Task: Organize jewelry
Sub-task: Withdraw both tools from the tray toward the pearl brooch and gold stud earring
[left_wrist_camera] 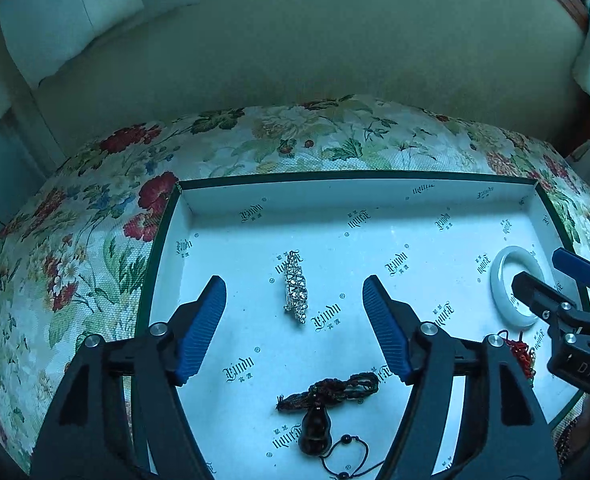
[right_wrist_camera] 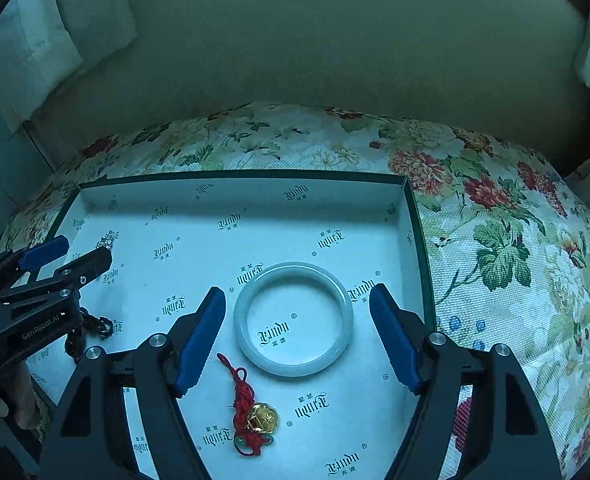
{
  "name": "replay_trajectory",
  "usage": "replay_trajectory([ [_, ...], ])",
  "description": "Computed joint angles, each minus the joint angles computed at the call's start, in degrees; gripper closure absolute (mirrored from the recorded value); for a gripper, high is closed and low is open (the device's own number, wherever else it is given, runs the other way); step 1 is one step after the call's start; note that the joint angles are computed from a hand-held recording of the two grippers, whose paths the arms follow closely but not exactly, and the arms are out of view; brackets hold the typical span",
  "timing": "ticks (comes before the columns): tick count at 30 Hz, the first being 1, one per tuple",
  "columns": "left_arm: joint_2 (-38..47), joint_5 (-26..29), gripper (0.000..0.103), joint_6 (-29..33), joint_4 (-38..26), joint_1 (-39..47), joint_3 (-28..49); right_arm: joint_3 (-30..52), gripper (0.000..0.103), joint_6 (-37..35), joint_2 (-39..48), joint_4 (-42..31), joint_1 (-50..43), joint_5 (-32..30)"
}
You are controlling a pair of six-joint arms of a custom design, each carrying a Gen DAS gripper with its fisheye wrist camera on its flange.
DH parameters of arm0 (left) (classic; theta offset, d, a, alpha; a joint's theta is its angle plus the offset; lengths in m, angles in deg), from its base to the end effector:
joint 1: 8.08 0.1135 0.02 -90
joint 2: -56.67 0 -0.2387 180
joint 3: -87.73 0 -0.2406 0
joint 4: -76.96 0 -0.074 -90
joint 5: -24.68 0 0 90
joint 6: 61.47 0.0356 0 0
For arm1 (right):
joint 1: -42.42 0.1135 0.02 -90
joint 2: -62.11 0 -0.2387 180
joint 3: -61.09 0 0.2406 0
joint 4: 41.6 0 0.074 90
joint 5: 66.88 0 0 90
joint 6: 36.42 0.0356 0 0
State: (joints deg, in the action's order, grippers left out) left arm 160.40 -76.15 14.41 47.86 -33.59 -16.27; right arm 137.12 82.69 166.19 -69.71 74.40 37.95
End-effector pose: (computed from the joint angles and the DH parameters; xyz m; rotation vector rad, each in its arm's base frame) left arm 0.3181 -0.1444 0.1422 0.1804 2.5298 -0.0299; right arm 0.3024 0.1781 0.1418 0.0364 2.5059 0.1065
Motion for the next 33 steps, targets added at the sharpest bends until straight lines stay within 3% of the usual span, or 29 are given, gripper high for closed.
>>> replay_trajectory([
  [6, -6.79, 0.21, 0.032, -1.52, -0.92, -0.83, -4.67, -4.40, 0.030, 2.15, -7.22, -0.52, 2.35, 1.51],
  [16, -27.49, -1.80, 0.032, -5.92, -5.84, -5.46, -18.72, -15.61, 0.030, 10.24, -22.19, -5.40, 11.38, 6.68],
  [24, -41.84, -3.71, 0.032, -11.79, -13.79, -10.85, -27.37, -23.47, 0.030, 21.35, -30.80, -12.64, 21.64, 11.49],
  [33, -52.40, -7.49, 0.032, -20.11, -22.45, -19.29, -34.08, -27.71, 0.030, 37.15, -33.28, -19.14, 34.47, 14.80],
])
